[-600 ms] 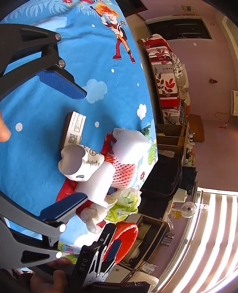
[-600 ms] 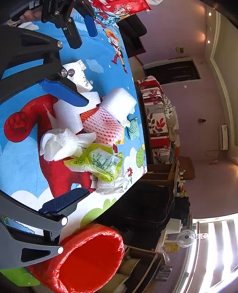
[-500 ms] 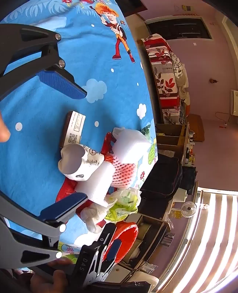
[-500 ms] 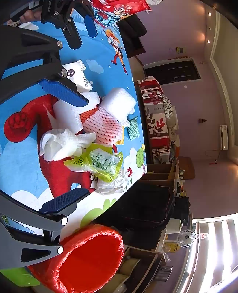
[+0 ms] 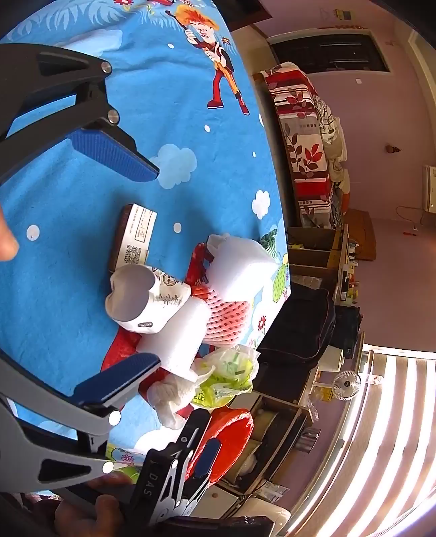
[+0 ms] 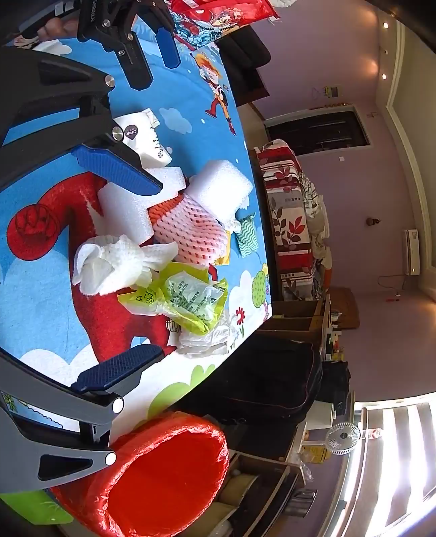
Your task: Collect trash
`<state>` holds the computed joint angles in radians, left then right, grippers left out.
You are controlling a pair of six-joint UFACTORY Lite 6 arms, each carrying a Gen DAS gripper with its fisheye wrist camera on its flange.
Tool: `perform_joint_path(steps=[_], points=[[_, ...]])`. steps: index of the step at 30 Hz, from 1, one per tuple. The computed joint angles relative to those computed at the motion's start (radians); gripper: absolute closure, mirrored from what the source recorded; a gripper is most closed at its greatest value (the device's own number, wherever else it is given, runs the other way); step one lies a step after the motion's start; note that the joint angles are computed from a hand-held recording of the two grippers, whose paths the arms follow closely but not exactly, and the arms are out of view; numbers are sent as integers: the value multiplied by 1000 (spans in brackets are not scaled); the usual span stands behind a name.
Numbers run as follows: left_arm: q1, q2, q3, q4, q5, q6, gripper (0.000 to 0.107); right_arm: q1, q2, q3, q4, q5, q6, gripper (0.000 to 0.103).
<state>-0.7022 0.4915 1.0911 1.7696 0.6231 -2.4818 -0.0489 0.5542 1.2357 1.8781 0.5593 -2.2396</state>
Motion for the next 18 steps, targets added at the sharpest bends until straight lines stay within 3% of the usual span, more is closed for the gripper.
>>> perform_joint_path(steps=[18], points=[[6,-7,-14,14,-8,-11,8,3,7,9,-7,-7,10,18]])
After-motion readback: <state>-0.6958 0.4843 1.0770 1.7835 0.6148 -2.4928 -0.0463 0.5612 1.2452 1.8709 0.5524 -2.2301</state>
